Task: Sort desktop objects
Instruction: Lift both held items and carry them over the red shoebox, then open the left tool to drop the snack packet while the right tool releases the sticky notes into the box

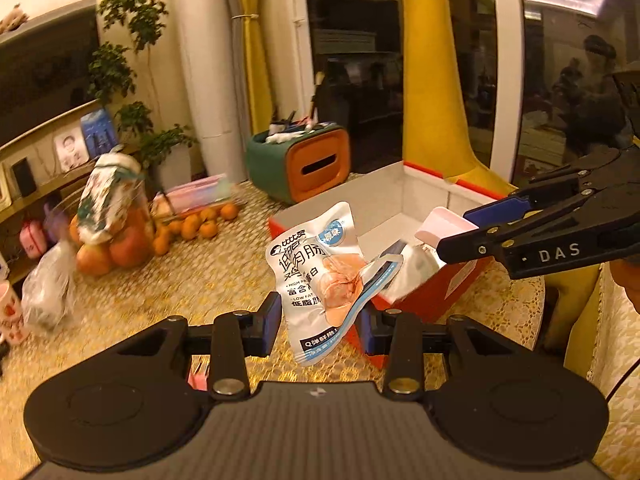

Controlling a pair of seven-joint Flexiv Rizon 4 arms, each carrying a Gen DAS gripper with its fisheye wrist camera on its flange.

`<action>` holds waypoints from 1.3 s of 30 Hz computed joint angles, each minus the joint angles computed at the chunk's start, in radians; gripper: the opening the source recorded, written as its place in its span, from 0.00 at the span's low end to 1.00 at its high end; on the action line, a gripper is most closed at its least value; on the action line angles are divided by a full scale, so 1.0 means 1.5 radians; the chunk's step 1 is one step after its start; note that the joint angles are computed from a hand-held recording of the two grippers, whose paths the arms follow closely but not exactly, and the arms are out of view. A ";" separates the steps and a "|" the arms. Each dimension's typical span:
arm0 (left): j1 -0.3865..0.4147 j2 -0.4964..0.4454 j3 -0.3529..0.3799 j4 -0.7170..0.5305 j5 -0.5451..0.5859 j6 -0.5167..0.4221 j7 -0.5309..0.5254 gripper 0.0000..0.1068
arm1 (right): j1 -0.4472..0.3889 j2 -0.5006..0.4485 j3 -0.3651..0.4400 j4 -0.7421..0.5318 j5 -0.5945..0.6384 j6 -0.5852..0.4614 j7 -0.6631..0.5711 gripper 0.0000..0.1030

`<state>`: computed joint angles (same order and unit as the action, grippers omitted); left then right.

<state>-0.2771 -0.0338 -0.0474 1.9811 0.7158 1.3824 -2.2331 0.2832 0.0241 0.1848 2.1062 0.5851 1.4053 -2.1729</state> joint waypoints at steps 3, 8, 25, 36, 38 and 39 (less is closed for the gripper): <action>-0.002 -0.020 -0.006 -0.023 -0.026 -0.003 0.038 0.34 | -0.007 -0.011 -0.007 -0.009 -0.004 0.010 -0.003 0.41; -0.020 -0.064 -0.002 -0.067 -0.075 -0.015 0.111 0.34 | -0.032 -0.036 -0.010 -0.031 -0.018 0.016 -0.002 0.41; -0.069 -0.228 0.033 -0.242 -0.282 -0.118 0.326 0.34 | -0.131 -0.165 0.017 -0.127 -0.153 0.005 0.114 0.41; -0.086 -0.326 0.052 -0.365 -0.325 -0.209 0.368 0.34 | -0.127 -0.251 -0.004 -0.167 -0.314 0.003 0.232 0.41; -0.085 -0.339 0.051 -0.380 -0.333 -0.222 0.375 0.34 | -0.127 -0.264 -0.008 -0.175 -0.338 -0.004 0.255 0.41; -0.085 -0.346 0.051 -0.389 -0.336 -0.231 0.380 0.34 | -0.126 -0.270 -0.011 -0.180 -0.349 -0.006 0.266 0.41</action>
